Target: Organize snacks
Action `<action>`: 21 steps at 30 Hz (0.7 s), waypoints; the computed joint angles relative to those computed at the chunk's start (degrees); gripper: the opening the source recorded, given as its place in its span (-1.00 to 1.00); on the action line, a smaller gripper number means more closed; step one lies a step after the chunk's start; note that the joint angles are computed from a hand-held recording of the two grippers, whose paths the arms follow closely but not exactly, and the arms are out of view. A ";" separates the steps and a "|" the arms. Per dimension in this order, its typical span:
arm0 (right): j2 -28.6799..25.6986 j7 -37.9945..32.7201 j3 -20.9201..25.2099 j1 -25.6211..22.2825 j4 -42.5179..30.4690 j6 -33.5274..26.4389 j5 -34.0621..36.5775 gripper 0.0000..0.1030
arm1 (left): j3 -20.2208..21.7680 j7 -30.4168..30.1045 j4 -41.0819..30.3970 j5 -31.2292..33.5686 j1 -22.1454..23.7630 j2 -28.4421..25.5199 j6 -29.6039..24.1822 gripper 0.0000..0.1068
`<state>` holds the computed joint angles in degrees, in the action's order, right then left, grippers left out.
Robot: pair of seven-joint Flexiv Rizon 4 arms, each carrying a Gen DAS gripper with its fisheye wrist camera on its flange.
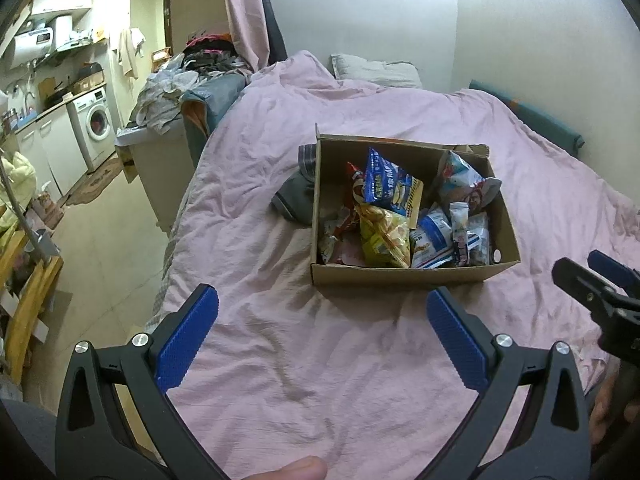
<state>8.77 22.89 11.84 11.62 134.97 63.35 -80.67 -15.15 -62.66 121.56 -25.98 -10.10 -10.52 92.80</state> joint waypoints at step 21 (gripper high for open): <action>-1.91 -3.09 0.09 1.35 -0.98 -2.59 2.53 1.00 | -1.92 2.43 0.91 -3.02 0.83 0.33 0.55 0.92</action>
